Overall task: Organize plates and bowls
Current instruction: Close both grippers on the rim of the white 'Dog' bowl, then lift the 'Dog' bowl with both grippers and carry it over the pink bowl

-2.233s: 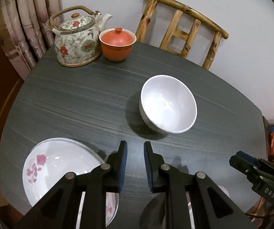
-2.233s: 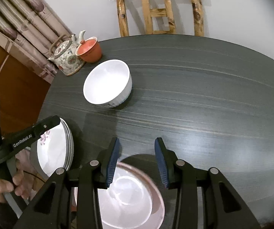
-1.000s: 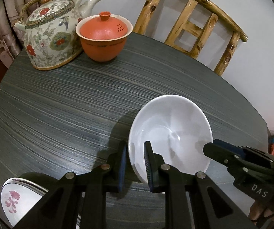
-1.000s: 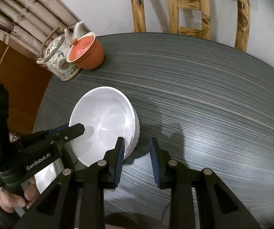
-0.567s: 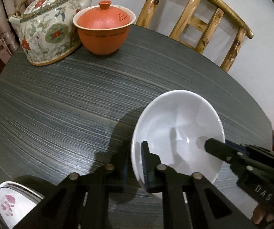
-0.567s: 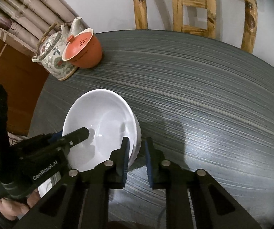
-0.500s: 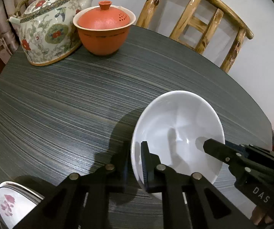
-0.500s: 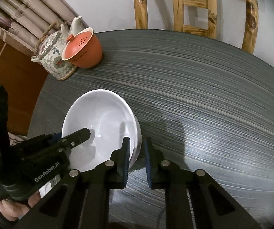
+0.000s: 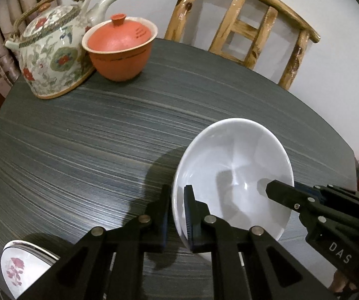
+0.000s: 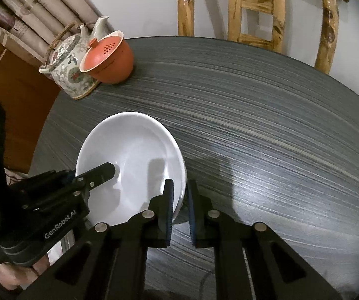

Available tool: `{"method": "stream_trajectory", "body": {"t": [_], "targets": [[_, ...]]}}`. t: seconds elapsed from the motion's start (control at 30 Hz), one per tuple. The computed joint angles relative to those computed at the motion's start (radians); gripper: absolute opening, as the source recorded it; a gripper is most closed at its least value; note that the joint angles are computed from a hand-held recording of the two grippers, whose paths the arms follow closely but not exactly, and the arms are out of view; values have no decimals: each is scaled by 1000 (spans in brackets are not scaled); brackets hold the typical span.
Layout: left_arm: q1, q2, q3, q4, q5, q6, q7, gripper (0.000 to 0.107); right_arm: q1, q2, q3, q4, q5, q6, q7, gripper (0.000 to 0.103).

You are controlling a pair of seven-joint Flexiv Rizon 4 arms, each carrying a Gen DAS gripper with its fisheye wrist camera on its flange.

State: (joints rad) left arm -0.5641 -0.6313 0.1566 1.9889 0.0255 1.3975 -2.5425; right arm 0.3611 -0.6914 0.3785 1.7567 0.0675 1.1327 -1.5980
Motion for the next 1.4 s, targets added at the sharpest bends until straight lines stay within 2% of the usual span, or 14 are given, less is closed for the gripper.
{"method": "stream_trajectory", "body": {"t": [0.3,0.6,1.0,1.4], "targets": [[-29,38,-3,-18,23,-37,-11,10,-29,57,9,42,26,7,-5,11],[-79,95,4,-57,122,-119,-88,10,-62,155,19,124,77,18,-21,11],[-104,145,-58,-108,236,-218,-188,10,-85,317,7,261,157,34,-40,11],[-130,207,-117,-106,343,-312,-301,9,-60,448,-13,397,228,42,-43,11]]}}
